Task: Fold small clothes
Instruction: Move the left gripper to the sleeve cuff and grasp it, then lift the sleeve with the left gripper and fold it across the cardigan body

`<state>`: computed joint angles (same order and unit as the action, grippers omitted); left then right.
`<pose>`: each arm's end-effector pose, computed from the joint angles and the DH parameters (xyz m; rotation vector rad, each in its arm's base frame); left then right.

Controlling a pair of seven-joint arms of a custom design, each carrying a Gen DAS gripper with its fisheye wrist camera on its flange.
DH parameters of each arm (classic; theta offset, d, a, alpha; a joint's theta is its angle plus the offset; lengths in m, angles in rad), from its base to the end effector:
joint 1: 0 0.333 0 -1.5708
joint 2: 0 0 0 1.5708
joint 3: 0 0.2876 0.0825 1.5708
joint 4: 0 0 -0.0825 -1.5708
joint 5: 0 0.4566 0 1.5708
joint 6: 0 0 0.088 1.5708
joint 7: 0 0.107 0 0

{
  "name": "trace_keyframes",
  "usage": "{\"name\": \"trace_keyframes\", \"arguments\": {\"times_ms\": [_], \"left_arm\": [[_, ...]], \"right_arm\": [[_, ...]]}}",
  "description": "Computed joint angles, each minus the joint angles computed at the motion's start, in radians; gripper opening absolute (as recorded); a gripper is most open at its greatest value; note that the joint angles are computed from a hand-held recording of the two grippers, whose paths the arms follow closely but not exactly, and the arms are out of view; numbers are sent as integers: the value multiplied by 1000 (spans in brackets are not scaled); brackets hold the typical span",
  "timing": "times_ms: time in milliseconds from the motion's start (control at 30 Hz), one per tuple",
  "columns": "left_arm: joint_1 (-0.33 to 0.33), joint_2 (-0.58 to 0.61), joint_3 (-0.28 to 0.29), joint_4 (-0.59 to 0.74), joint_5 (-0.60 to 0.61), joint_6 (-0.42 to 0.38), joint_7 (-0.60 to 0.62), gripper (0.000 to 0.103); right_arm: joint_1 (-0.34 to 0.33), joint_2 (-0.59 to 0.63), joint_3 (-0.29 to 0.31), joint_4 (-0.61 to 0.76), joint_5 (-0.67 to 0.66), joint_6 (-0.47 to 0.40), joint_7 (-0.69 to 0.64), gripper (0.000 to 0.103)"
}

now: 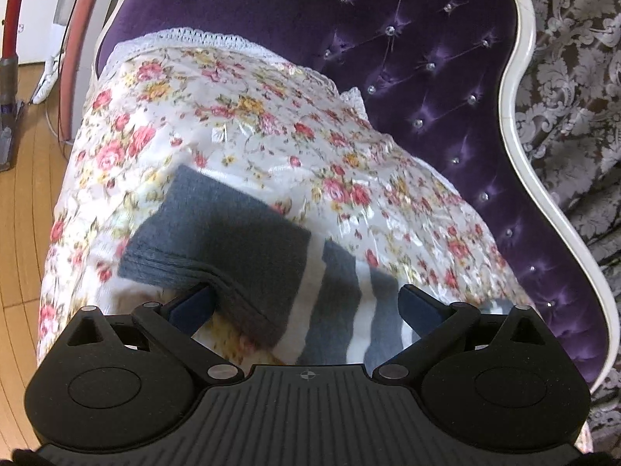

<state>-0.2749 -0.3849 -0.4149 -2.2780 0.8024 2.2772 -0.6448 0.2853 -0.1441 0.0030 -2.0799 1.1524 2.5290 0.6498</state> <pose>0.4350 -0.3473 0.4892 -2.4076 0.5955 -0.9968 0.6037 0.1691 0.4982 -1.7670 1.1479 -0.0592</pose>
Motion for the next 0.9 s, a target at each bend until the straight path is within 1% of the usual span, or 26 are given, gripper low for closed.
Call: {"name": "trace_keyframes", "arguments": {"times_ms": [33, 67, 100, 133, 167, 200, 233, 267, 300, 333, 367, 400, 433, 500, 567, 667, 767, 900], "left_arm": [[2, 3, -2, 2, 3, -7, -3, 101], [2, 9, -3, 7, 2, -15, -2, 95], [0, 15, -3, 14, -5, -32, 3, 88], [-7, 33, -4, 38, -28, -80, 29, 75], [-13, 44, -4, 54, -40, -112, 50, 66], [-19, 51, -2, 64, -48, -134, 65, 63], [-25, 53, 0, 68, -52, -151, 74, 58], [-28, 55, -3, 75, -50, -176, 69, 48], [-31, 58, -5, 80, -52, -204, 62, 42], [-36, 56, -4, 80, -54, -219, 57, 34], [-39, 48, -1, 71, -49, -215, 46, 31], [-40, 37, -1, 57, -36, -206, 29, 26], [-40, 25, -2, 44, -20, -195, 12, 8], [-34, -6, -14, 15, 20, -170, -60, 6], [-32, -5, -32, 33, 49, -199, -68, 6], [-38, 28, -42, 103, 79, -256, 1, 6], [-43, 68, -49, 187, 129, -289, 54, 6], [-60, 181, -57, 362, 243, -334, 187, 6]], "right_arm": [[0, 1, 0, 1, -1, 0, 0, 102], [0, 2, 1, 2, -2, -1, 1, 102], [0, 3, 1, 2, -3, -1, 3, 102], [-1, 3, 1, 4, -3, -3, 4, 102], [-1, 3, 1, 4, -3, -3, 4, 102], [-1, 3, 1, 4, -1, -3, 1, 102], [0, 2, 1, 3, 1, -3, -1, 102], [0, 0, 1, 2, 4, -3, -3, 102], [0, 0, 0, 2, 5, -4, -3, 102], [-1, -3, 1, 0, 3, -3, -1, 102], [-1, -3, 0, 0, 1, -4, 2, 102], [-1, -3, -1, 1, 1, -5, 5, 102], [-2, -3, -2, 2, 1, -8, 9, 102], [-4, -3, -5, 5, 4, -14, 17, 102], [-8, -2, -8, 11, 10, -23, 27, 102], [-15, -5, -14, 15, 27, -30, 39, 102], [-21, -9, -17, 17, 33, -28, 56, 102], [-30, -10, -19, 24, 17, -22, 95, 102]]}}
